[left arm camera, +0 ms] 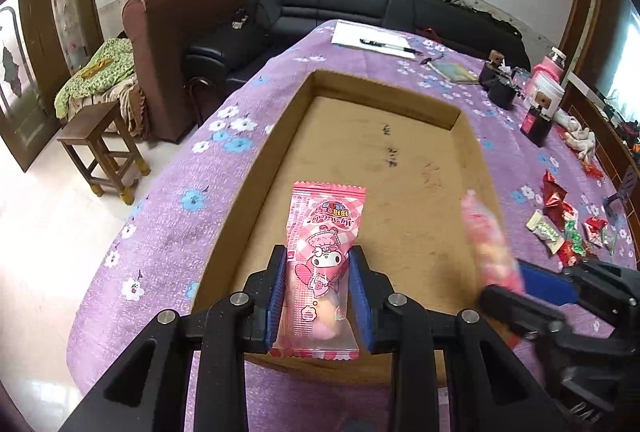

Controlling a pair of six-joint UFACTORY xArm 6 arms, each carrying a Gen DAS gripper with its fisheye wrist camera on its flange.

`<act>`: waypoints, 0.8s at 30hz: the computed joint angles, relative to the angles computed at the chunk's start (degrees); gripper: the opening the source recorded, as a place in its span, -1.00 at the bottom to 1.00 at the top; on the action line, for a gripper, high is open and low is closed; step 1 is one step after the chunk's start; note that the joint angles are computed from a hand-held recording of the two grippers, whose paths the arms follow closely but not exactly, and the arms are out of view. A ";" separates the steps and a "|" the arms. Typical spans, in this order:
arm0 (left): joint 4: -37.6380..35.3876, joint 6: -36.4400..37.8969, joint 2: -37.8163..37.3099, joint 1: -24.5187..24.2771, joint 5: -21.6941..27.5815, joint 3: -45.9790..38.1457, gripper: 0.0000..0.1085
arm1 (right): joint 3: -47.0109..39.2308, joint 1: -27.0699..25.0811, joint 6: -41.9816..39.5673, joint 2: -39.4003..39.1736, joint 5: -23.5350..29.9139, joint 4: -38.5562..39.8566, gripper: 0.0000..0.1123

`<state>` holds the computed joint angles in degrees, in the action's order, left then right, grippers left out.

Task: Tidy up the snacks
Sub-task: 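Carry both held pink candy bags over the cardboard box, then open both grippers to drop the pink bags into the box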

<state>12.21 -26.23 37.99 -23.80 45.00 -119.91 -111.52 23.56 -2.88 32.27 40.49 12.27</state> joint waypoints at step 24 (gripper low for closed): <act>1.56 0.23 4.45 0.20 3.89 -6.06 -0.18 | -13.09 1.73 6.75 9.81 9.69 -9.57 -0.44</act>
